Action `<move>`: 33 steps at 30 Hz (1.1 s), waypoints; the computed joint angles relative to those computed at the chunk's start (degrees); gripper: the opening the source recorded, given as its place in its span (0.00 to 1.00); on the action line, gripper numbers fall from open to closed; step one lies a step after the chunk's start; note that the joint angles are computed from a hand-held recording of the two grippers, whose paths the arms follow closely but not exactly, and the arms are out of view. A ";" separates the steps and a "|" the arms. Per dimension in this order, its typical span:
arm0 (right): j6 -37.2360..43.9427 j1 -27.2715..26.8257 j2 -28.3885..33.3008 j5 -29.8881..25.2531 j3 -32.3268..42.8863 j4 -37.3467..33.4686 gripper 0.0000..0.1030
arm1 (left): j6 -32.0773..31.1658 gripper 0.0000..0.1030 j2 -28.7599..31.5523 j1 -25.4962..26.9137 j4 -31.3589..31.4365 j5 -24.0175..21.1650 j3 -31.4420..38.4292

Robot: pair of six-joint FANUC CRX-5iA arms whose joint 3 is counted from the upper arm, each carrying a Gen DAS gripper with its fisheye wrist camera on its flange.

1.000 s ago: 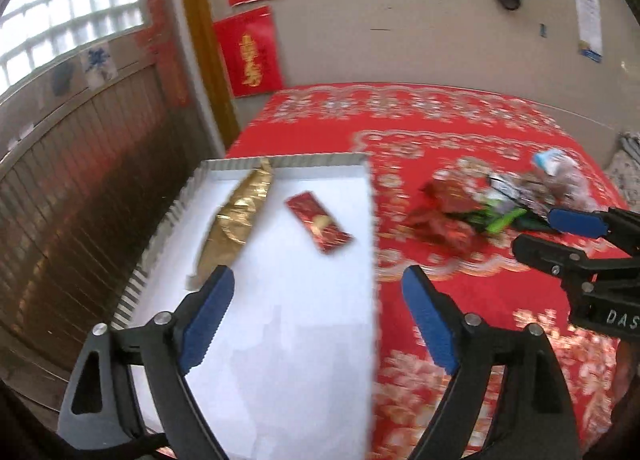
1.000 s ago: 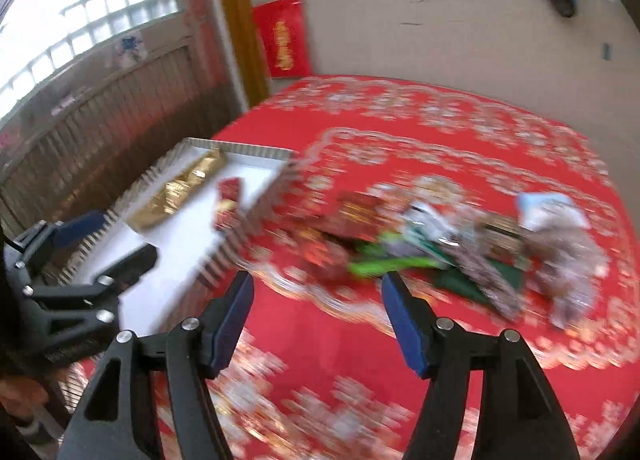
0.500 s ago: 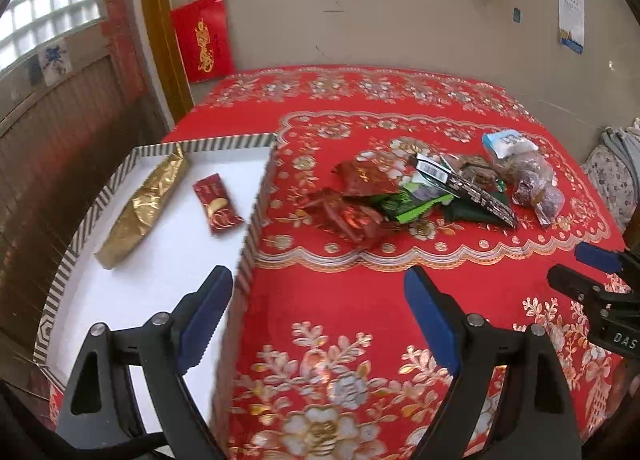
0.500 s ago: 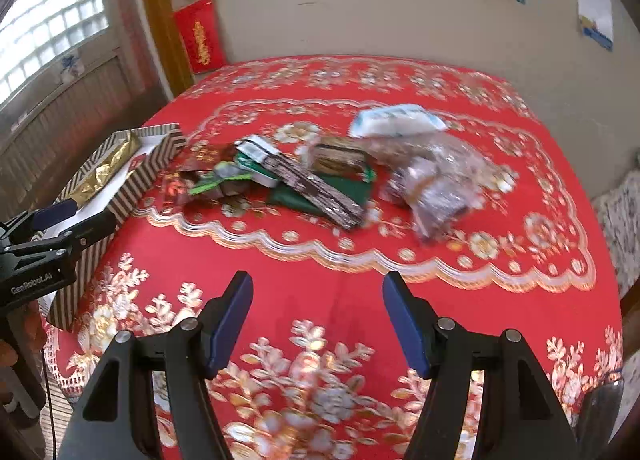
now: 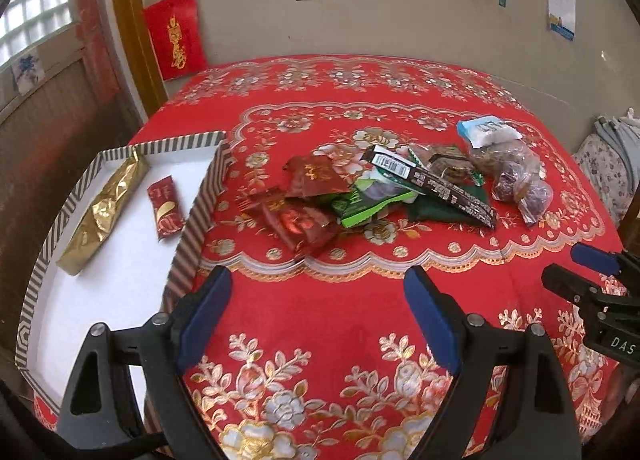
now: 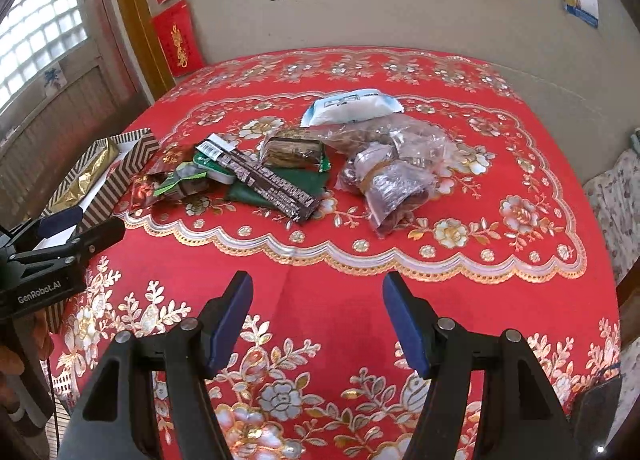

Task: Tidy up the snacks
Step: 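Move both tools back over the snack pile, then grasp the dark Nescafe stick with right gripper while left grasps red candy packet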

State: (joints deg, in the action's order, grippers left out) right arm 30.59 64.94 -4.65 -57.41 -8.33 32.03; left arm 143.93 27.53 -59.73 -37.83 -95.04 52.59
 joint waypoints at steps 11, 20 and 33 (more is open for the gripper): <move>17.40 -4.62 7.90 2.90 9.93 -7.43 0.66 | -1.46 0.85 1.35 1.43 0.74 -0.37 2.26; 28.11 -6.54 14.28 2.53 17.29 -11.94 0.65 | -0.46 0.85 -1.44 4.14 0.56 -0.95 0.51; 30.58 -7.98 14.94 0.97 19.98 -17.77 0.21 | -3.90 0.85 1.58 7.58 2.45 -2.05 4.98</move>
